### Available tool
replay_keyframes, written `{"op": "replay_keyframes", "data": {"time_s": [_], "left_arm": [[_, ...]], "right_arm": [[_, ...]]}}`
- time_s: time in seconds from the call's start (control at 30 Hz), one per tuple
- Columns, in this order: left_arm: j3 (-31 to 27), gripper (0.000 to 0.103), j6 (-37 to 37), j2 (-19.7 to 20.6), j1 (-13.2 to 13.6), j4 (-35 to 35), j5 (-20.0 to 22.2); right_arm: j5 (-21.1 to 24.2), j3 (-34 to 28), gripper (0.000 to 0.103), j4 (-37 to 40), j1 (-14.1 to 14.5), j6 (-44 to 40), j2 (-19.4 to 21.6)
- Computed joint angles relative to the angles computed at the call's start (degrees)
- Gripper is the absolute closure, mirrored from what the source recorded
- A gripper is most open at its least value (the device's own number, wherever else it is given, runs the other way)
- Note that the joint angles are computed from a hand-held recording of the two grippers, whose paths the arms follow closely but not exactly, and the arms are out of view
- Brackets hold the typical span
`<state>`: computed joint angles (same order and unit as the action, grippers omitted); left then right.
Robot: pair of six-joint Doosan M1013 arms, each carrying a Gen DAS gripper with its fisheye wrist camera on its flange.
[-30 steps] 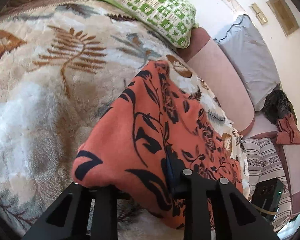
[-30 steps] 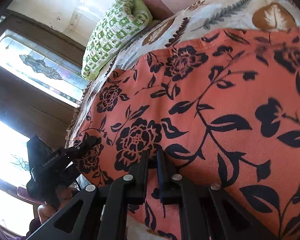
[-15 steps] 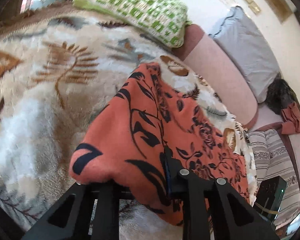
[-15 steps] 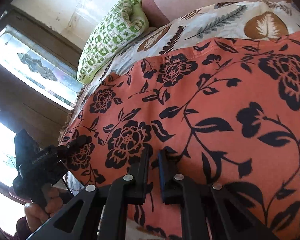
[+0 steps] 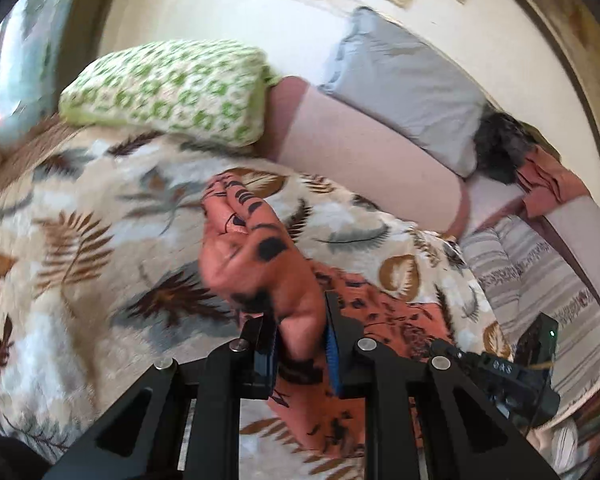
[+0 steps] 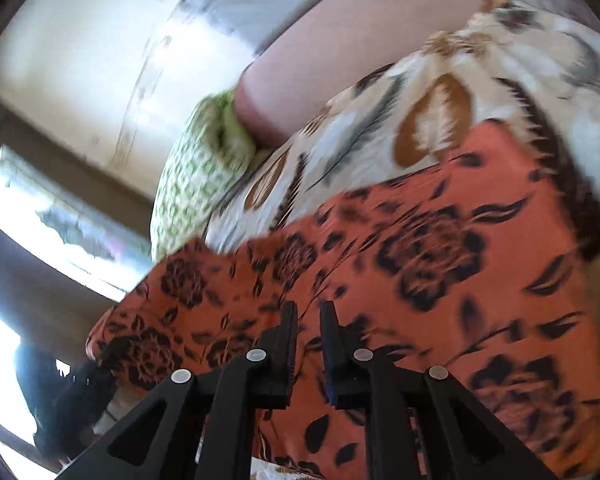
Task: Fold small clothes
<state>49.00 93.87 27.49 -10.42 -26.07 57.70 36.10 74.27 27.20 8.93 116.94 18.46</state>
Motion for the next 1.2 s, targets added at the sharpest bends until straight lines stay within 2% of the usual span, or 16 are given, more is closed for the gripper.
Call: {"op": "replay_keyframes", "data": {"time_s": [0.33,0.57,0.63,0.7,0.77,0.8,0.87,0.9,0.93,0.97,1.0,1.07,1.13,1.2], "left_arm": [[-6.09,0.083,8.16,2.74,-6.47,1.22,4.91],[-5.17,0.083,17.34,4.39,-12.06,0.03,9.92],[-5.46,0.081,18.87,5.56,-13.54,0.36,13.98],[-6.86,0.078,19.2,7.29,-14.2,-0.9,20.73],[-6.84,0.067,19.37,7.52,-14.51,-0.58,24.92],[-5.76,0.06,20.34,6.77,-14.28,-1.41,25.16],[-3.71,0.053,23.31,4.95,-13.22,-3.81,24.24],[-2.09,0.047,26.17,3.38,-12.17,-5.93,22.84],[-0.53,0.038,28.97,1.96,-11.23,-7.85,20.97],[0.8,0.034,31.05,0.77,-10.58,-9.05,18.88],[2.42,0.026,33.18,-0.54,-9.81,-9.87,15.81],[4.65,0.022,34.53,-2.27,-8.52,-8.69,10.55],[3.75,0.022,30.76,-1.58,-7.57,-5.51,10.37],[1.67,0.022,23.28,0.1,-6.57,-2.54,12.6]], "right_arm": [[-4.54,6.44,0.089,1.18,-5.84,8.99,-5.58],[-6.37,10.24,0.089,-1.62,-7.82,12.29,-8.77],[-6.32,11.26,0.089,-2.68,-8.17,13.63,-9.41],[-6.46,12.5,0.089,-1.29,-8.85,13.01,-10.07],[-6.15,12.98,0.089,2.55,-9.54,10.28,-10.23],[-5.71,13.08,0.088,6.69,-10.03,6.85,-10.1],[-4.09,12.82,0.081,15.47,-10.82,-1.23,-9.45],[-3.02,11.93,0.069,17.91,-10.72,-3.74,-8.69],[-2.17,11.37,0.043,19.76,-10.6,-6.18,-8.23],[-1.33,10.54,0.03,20.82,-10.32,-8.09,-7.73],[-1.17,9.88,0.023,21.79,-9.9,-9.71,-7.31],[-0.43,8.37,0.023,22.97,-9.23,-12.83,-6.3],[0.53,6.69,0.023,19.51,-8.54,-10.29,-5.17],[1.66,5.08,0.023,18.02,-8.19,-8.44,-3.64]]}}
